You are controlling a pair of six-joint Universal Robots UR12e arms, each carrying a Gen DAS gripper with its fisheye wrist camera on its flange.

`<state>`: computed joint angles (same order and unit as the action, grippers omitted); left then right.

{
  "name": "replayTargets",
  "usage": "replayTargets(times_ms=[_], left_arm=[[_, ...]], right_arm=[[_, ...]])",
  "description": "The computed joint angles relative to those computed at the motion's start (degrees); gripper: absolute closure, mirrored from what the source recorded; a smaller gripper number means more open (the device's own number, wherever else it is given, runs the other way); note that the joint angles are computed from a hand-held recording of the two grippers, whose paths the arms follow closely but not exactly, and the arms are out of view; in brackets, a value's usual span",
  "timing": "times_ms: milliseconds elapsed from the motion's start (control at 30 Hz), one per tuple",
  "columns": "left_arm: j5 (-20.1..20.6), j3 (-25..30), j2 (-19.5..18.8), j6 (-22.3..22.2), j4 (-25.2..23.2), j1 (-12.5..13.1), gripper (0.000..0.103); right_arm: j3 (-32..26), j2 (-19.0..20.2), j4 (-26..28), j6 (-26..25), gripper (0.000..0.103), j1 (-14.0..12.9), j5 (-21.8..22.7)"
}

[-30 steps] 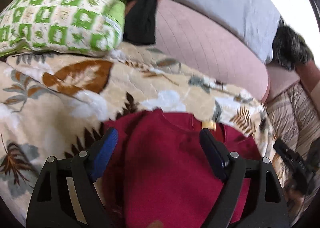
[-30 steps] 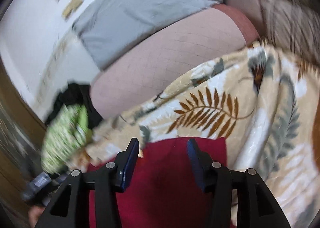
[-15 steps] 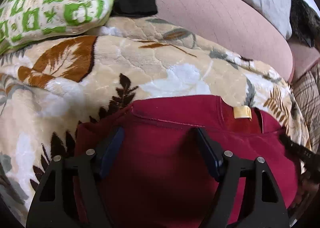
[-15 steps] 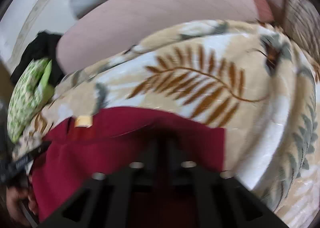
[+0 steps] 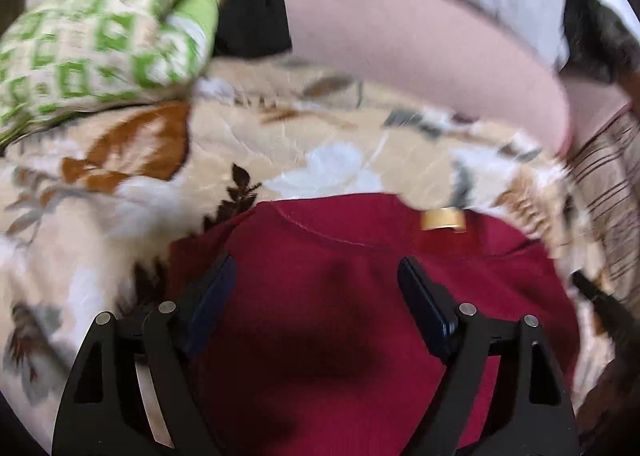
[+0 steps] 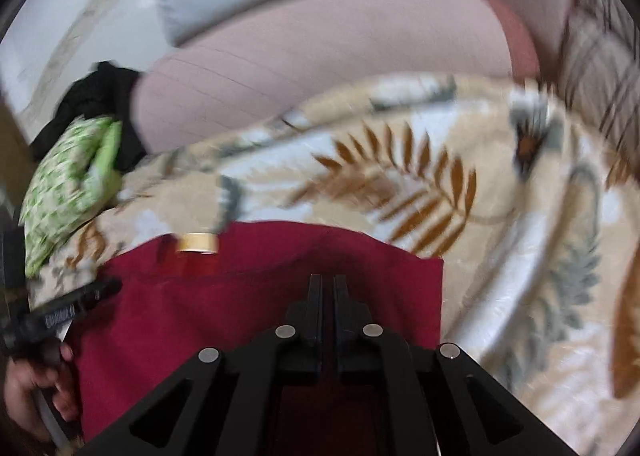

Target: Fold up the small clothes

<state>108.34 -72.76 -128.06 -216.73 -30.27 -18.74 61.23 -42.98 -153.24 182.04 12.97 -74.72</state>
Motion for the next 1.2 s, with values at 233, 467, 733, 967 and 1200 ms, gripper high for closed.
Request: replayTargets(times_ms=[233,467,733,967,1200], left_arm=[[0.9,-3.7,1.4,3.4,-6.4,-2.5,0.02],[3.7,-10.4,6.9,4.4,2.6,-4.1,0.02],[-10.2,-21.8,11.0,-10.2,11.8,-6.1,0.02],[-8.0,-19.6,9.6,-9.4,7.4,-8.1,0.02],[-4.0,-18.3,7.5,-4.4,8.0,-9.3,0.001]], right_arm=[[8.8,-5.5,3.5,-12.5,0.096,3.0,-3.6],[14.7,-9.2,-2.4,-9.5,0.096,0.7,0.8],[28.6,-18.8,-7.7,-15.9,0.093,0.4,0.7],[30.8,-19.1,-7.0,-16.8,0.083,3.0,-6.9],[29.3,-18.0,-1.2,-17.6,0.076,3.7,-9.1]])
